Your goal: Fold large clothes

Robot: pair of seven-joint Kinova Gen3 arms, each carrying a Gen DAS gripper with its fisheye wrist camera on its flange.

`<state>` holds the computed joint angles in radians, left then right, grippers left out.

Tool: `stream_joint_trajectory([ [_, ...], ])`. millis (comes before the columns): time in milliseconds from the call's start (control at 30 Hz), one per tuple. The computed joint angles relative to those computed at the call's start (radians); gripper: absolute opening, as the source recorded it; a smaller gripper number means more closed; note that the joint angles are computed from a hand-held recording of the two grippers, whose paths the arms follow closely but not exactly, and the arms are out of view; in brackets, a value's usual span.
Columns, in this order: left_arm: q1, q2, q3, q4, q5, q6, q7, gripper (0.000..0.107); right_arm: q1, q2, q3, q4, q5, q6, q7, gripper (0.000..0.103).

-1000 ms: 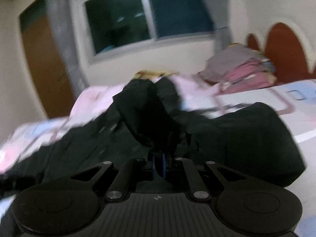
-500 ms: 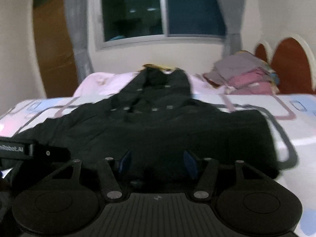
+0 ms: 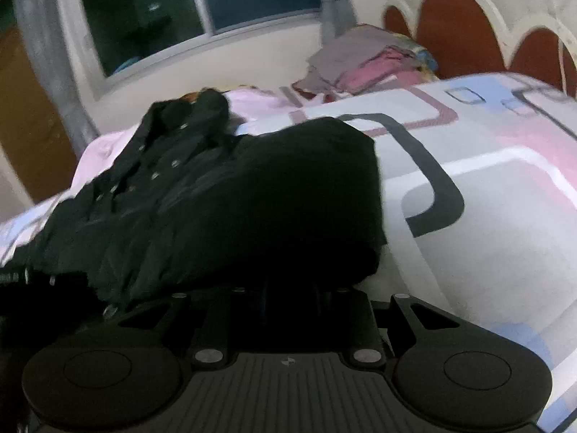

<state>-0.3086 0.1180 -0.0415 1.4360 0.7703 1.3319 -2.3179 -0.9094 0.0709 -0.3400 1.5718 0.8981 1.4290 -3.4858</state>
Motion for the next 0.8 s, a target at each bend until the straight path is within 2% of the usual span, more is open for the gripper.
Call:
stream_joint_trajectory([
  [100,-0.012,-0.015,-0.009,0.008,0.021,-0.019,-0.014,0.013,0.006,0.003,0.005,-0.006,-0.011,0.017,0.014,0.025],
  [233,-0.072,-0.039,-0.06,0.02,0.051,-0.03,-0.075,0.012,0.025,-0.018,0.008,0.015,-0.034,0.001,0.021,0.025],
  [300,-0.092,-0.037,-0.076,0.024,0.03,-0.03,-0.075,0.012,0.032,-0.018,0.004,0.018,-0.044,0.003,0.031,0.025],
  [500,-0.094,-0.058,-0.073,0.06,0.019,-0.062,-0.098,0.012,0.046,-0.03,-0.004,0.031,-0.053,-0.008,0.041,0.025],
  [667,-0.109,-0.054,-0.088,0.056,0.041,-0.04,-0.101,0.012,0.026,-0.059,-0.04,0.039,-0.015,0.046,0.028,0.025],
  [733,-0.113,-0.059,-0.09,0.056,0.038,-0.032,-0.115,0.012,0.023,-0.073,-0.054,0.044,0.006,0.063,0.013,0.025],
  [767,-0.115,-0.059,-0.092,0.054,0.039,-0.026,-0.122,0.016,0.025,-0.08,-0.059,0.047,0.017,0.068,0.009,0.025],
  [800,-0.114,-0.057,-0.091,0.049,0.033,-0.029,-0.118,0.025,0.026,-0.083,-0.066,0.047,0.031,0.075,0.007,0.025],
])
